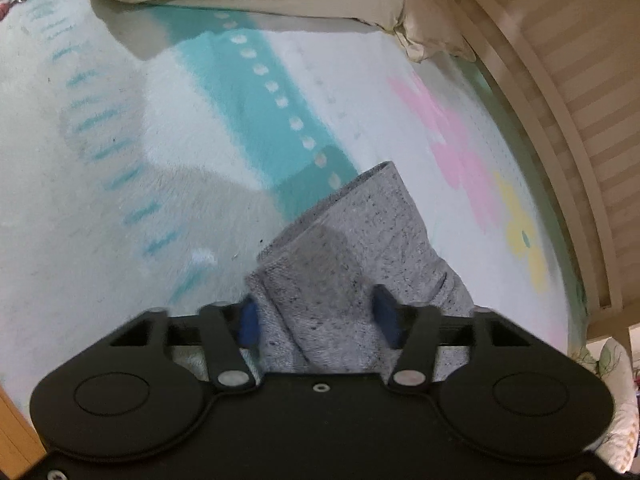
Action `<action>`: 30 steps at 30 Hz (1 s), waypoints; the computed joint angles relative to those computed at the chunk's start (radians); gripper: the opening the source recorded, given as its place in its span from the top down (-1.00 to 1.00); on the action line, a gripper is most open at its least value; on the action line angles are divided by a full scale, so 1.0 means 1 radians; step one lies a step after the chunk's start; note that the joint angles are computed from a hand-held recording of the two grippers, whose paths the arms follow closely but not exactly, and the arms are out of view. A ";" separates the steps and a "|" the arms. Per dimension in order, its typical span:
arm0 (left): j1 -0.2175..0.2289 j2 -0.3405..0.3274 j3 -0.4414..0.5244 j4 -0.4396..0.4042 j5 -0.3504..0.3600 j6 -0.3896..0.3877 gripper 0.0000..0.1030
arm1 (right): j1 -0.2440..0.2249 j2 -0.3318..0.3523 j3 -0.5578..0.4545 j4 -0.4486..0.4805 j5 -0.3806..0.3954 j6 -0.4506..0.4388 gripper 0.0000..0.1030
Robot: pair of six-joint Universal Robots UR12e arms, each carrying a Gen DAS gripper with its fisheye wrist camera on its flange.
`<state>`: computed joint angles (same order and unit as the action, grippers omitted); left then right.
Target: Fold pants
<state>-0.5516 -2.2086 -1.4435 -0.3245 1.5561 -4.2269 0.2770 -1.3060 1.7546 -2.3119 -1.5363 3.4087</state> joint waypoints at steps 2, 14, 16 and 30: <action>0.003 -0.001 -0.005 0.030 -0.020 -0.029 0.29 | -0.001 -0.001 0.001 -0.002 0.001 -0.002 0.18; -0.079 -0.001 0.108 0.154 0.029 0.186 0.44 | -0.030 -0.040 0.032 -0.023 0.033 0.008 0.23; -0.101 -0.020 0.159 0.156 0.025 0.268 0.45 | -0.038 -0.056 0.049 -0.034 0.033 0.018 0.23; -0.242 -0.356 0.775 -0.170 -0.197 0.480 0.47 | -0.163 -0.208 0.214 -0.118 -0.021 0.173 0.23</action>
